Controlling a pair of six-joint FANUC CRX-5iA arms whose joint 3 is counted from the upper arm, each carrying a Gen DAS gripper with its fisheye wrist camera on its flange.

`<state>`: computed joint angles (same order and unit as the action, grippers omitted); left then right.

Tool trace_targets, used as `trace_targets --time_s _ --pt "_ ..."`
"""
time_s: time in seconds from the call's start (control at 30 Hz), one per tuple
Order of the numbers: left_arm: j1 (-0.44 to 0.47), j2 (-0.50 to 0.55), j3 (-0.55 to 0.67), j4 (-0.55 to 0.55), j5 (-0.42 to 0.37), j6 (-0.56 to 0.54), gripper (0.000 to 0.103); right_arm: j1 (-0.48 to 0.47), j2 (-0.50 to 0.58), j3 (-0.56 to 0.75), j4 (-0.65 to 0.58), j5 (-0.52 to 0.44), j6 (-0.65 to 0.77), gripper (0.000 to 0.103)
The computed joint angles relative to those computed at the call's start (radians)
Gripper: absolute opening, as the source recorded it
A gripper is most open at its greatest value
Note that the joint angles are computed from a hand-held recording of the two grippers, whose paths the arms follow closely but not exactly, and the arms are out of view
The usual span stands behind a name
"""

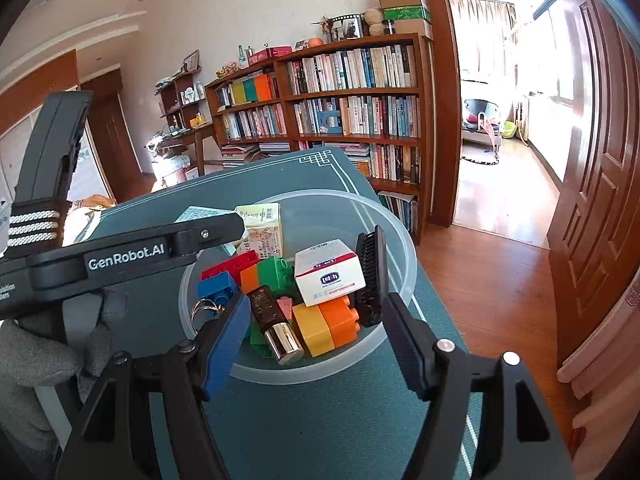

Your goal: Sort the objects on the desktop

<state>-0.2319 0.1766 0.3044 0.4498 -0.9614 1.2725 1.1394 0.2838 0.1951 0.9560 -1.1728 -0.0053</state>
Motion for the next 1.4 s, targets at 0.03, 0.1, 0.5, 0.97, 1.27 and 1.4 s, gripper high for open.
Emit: trace_targets --time_s 0.03,0.1,0.5,0.97,1.27,1.4 --pt "-0.004 0.013 0.018 -0.011 -0.016 0.019 0.074 0.002 -0.006 -0.009 0.001 0.000 -0.007 0.075" --pt "-0.010 0.009 0.012 -0.024 -0.004 0.031 0.076 0.002 -0.017 -0.024 -0.001 0.002 -0.021 0.077" --pt "-0.064 -0.167 -0.091 -0.372 0.067 0.217 0.078 0.028 -0.048 -0.037 -0.173 0.000 0.017 0.081" --pt "-0.053 -0.273 -0.199 -0.318 -0.004 0.254 0.086 0.059 -0.004 0.078 -0.314 -0.179 0.081 0.083" --pt "-0.133 -0.261 -0.134 -0.489 -0.042 0.358 0.086 0.074 -0.001 0.082 -0.296 -0.220 0.085 0.083" --pt "-0.119 -0.256 -0.140 -0.433 -0.049 0.324 0.086 0.074 0.007 0.092 -0.290 -0.217 0.096 0.083"
